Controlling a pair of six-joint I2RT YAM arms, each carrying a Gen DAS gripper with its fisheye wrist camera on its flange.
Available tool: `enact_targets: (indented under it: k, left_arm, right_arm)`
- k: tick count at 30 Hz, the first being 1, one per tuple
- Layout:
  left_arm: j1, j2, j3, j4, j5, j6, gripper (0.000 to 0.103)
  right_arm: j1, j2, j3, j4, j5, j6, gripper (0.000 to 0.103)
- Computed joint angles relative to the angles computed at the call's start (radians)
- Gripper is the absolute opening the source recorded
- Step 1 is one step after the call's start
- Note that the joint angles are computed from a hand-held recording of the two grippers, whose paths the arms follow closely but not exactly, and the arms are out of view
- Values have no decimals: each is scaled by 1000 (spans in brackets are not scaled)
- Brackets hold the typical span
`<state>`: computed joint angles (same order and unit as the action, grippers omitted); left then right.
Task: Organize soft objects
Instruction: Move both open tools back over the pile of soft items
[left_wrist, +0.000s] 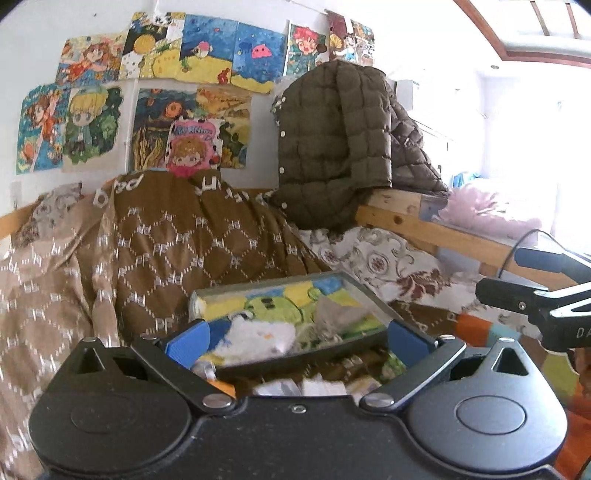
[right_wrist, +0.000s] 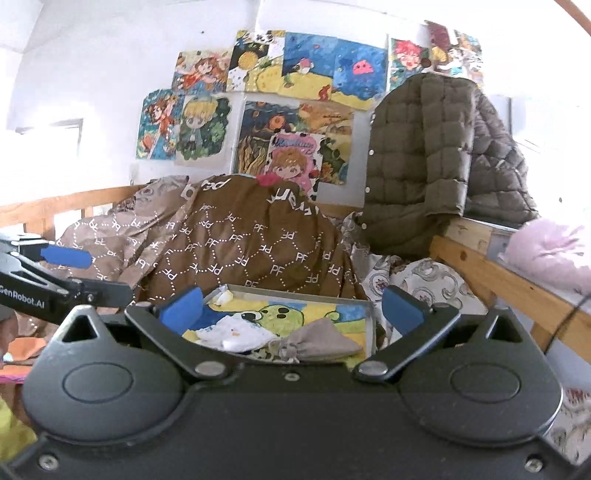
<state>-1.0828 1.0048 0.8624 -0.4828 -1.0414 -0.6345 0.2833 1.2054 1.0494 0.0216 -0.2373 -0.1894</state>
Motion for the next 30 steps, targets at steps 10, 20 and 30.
enact_targets:
  k: [10,20,30]
  left_arm:
    - [-193,54,-6,-316,-28,-401,102]
    - [-280,119,-57,-352,101,-536,102]
    - [-288,177,-103,-271,214,-519,102]
  right_arm:
    - [-82,-297,-302,-35,-30,-32,102]
    - [-134,-463,-485,-117,-57,-57,102]
    - [-174,-423,-593,-81,-104,-117,102]
